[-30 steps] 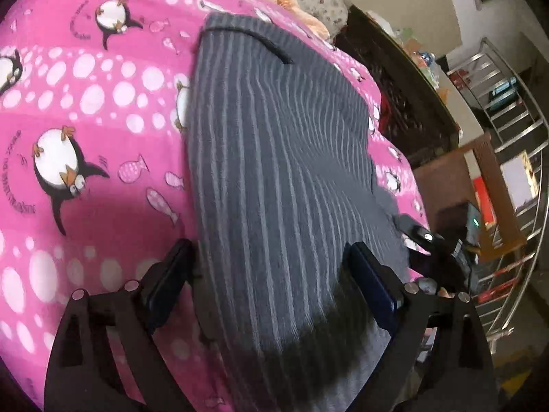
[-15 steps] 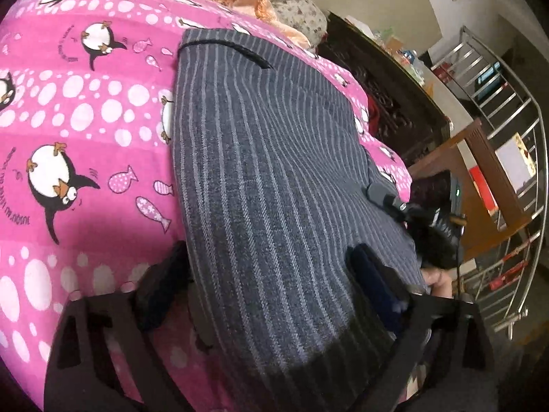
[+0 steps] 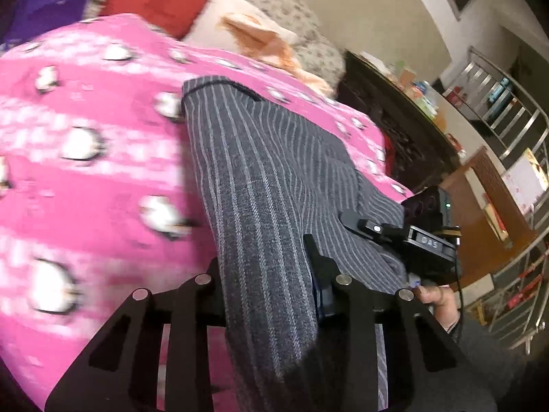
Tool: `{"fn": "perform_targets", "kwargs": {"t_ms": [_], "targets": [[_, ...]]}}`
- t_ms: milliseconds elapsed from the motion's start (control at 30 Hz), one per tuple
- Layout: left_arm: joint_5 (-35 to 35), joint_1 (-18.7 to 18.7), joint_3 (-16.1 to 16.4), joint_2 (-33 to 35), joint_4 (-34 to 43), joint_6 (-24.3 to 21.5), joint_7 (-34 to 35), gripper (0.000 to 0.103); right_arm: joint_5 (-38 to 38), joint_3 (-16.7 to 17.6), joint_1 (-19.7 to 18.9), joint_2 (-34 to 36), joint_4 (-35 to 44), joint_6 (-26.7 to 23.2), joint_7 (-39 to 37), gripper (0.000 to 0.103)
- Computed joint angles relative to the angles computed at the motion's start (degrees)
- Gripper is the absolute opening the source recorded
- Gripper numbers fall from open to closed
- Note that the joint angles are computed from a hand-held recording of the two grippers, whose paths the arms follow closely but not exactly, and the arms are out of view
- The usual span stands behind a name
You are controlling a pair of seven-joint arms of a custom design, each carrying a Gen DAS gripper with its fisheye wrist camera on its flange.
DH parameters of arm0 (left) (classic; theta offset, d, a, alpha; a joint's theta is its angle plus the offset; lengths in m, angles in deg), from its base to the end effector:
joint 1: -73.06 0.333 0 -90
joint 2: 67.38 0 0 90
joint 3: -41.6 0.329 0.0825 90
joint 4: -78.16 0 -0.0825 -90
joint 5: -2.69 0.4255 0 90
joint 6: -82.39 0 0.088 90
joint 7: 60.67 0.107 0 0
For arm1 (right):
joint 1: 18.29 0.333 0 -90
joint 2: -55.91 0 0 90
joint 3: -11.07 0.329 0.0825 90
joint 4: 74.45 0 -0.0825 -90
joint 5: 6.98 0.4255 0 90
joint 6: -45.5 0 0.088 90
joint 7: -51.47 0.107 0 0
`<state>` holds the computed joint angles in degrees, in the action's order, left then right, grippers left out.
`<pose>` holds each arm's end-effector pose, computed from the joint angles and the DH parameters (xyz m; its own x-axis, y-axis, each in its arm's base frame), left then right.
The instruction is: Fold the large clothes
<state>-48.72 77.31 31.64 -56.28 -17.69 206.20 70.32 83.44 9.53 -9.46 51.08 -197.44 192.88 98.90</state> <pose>0.6888 -0.0913 0.5352 -0.4864 -0.6953 0.5292 -0.8144 0.1412 -0.5629 0.5872 0.0583 0.4746 0.0436 -0.5615 -0.8263 -0.7412 0.5364 -0.4036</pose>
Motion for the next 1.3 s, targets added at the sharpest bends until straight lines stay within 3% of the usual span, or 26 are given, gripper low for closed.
{"fn": "perform_targets", "kwargs": {"t_ms": [133, 300, 433, 500, 567, 600, 733, 833, 933, 1300], "targets": [[1.7, 1.7, 1.1, 3.0, 1.9, -1.8, -3.2, 0.034, -0.6, 1.7, 1.1, 5.2, 5.0, 0.6, 1.0, 0.029], [5.4, 0.9, 0.1, 2.6, 0.8, 0.5, -5.1, 0.055, -7.3, 2.3, 0.8, 4.0, 3.0, 5.2, 10.8, 0.045], [11.1, 0.0, 0.7, 1.7, 1.1, 0.3, -9.8, 0.061, -20.6, 1.9, 0.9, -3.2, -2.2, 8.7, 22.3, 0.046], [16.1, -1.1, 1.3, -0.3, -0.5, 3.8, -12.9, 0.061, -29.9, 2.2, 1.0, -7.1, -4.9, 10.2, 29.4, 0.045], [24.0, -2.8, 2.1, -4.2, -4.3, 9.5, -17.6, 0.072, -43.8, 4.6, -0.7, -11.4, -7.4, 11.2, 39.8, 0.045], [26.8, -3.3, 2.3, -6.6, -6.9, 12.7, -18.9, 0.072, -49.6, 6.2, -1.9, -13.3, -8.3, 11.3, 44.0, 0.045], [32.7, -4.6, 2.7, -15.1, -15.4, 19.4, -20.9, 0.073, -68.3, 13.0, -5.2, -16.8, -7.4, 8.7, 55.3, 0.045], [33.4, -5.6, 3.7, -19.0, -18.7, 20.3, -20.2, 0.073, -83.3, 19.5, -9.7, -21.2, -8.3, 3.5, 64.7, 0.047], [31.2, -6.4, 5.2, -21.2, -20.4, 19.4, -18.3, 0.073, -91.7, 22.9, -11.1, -24.3, -8.7, 0.2, 70.6, 0.047], [30.6, -7.7, 6.7, -25.7, -23.4, 20.9, -17.0, 0.073, -102.2, 20.6, -2.6, -28.5, -10.3, -3.1, 76.8, 0.047]]}}
